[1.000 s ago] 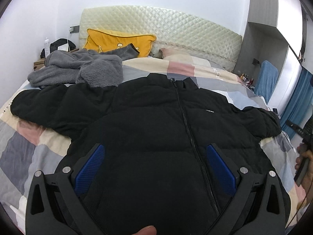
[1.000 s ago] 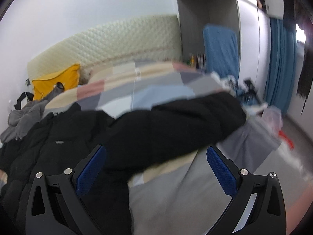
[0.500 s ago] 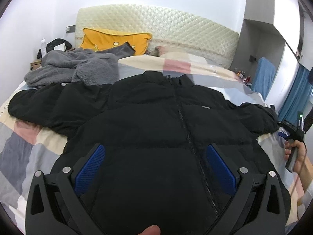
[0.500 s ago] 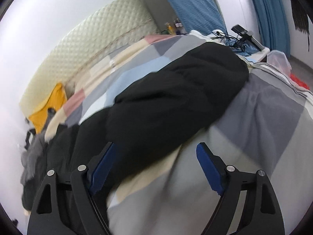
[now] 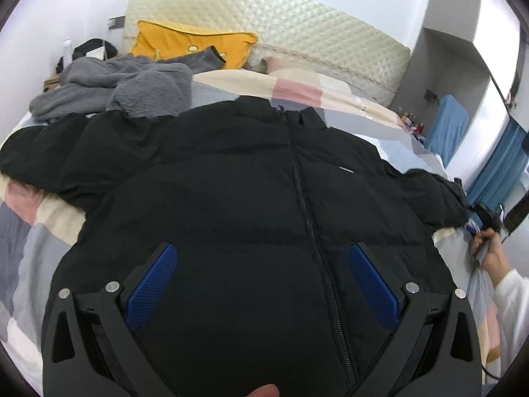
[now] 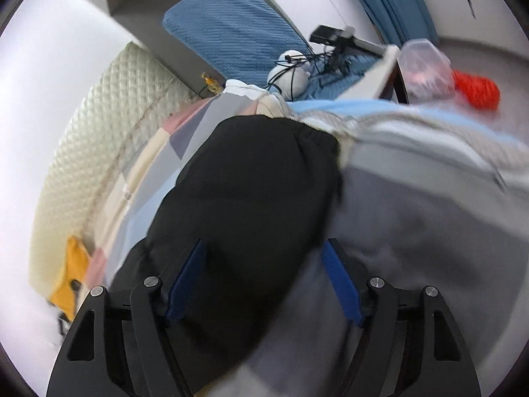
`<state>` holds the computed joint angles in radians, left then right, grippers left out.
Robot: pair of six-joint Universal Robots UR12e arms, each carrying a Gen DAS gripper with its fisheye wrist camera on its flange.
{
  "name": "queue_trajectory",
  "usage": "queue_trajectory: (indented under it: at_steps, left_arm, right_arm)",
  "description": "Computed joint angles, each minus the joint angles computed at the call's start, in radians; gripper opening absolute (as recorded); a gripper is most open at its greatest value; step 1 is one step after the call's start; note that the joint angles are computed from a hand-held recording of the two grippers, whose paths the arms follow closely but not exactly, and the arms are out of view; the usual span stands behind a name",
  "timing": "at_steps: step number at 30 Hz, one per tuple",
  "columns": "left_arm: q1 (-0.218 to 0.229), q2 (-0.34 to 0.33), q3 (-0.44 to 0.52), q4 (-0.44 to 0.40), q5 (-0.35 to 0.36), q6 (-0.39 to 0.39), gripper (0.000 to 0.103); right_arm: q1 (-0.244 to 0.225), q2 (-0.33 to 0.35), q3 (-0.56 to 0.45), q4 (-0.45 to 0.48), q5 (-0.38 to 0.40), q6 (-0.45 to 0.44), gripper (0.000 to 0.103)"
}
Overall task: Fold large clothes
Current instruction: 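Lift the held sleeve and fold it across the jacket body toward the left gripper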
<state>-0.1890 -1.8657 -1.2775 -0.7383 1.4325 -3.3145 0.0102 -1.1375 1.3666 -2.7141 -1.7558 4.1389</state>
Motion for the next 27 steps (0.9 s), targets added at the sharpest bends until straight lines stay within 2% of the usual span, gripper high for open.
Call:
queue_trajectory:
  at_steps: [4, 7, 8, 9, 10, 12, 14, 15, 18, 22, 24, 27]
  left_arm:
    - [-0.007, -0.014, 0.018, -0.013, 0.019, 0.047, 0.103]
    - [-0.008, -0.023, 0.028, -0.012, 0.058, 0.028, 0.103]
    - [-0.006, -0.024, 0.028, -0.013, 0.056, 0.02, 0.103]
    - [-0.002, -0.025, 0.027, -0.016, 0.05, 0.01, 0.103]
    - [0.0, -0.025, 0.025, -0.018, 0.044, 0.007, 0.103]
    - [0.002, -0.028, 0.026, -0.032, 0.038, 0.013, 0.103]
    - [0.002, -0.032, 0.033, -0.051, 0.04, 0.02, 0.103]
    - [0.003, -0.032, 0.033, -0.051, 0.035, 0.024, 0.103]
    - [0.003, -0.027, 0.027, -0.035, 0.055, 0.025, 0.103]
    - [-0.002, -0.01, 0.004, 0.03, 0.145, 0.029, 0.103]
    - [-0.002, -0.002, -0.002, 0.036, 0.173, 0.038, 0.103]
    - [-0.001, 0.005, -0.005, 0.044, 0.2, 0.061, 0.103]
  right_arm:
    - [-0.016, 0.016, 0.006, -0.019, 0.008, 0.022, 0.074]
    - [-0.013, 0.028, -0.014, 0.004, -0.001, -0.022, 0.075]
    - [-0.01, 0.036, -0.024, -0.014, 0.0, -0.033, 0.071]
    - [-0.011, 0.042, -0.031, -0.03, 0.008, -0.046, 0.058]
    - [-0.008, 0.053, -0.049, -0.037, 0.021, -0.08, 0.051]
    - [-0.004, 0.07, -0.094, 0.014, 0.025, -0.137, 0.026]
    - [0.012, 0.075, -0.128, 0.05, -0.023, -0.203, 0.011]
    - [0.02, 0.073, -0.13, 0.044, -0.043, -0.213, 0.008]
    - [0.045, 0.045, -0.105, -0.055, -0.141, -0.22, 0.005]
    - [0.072, -0.002, -0.094, -0.068, -0.288, -0.19, 0.004]
    - [0.077, -0.025, -0.091, -0.09, -0.32, -0.179, 0.003]
    - [0.091, -0.042, -0.112, -0.106, -0.335, -0.223, 0.002]
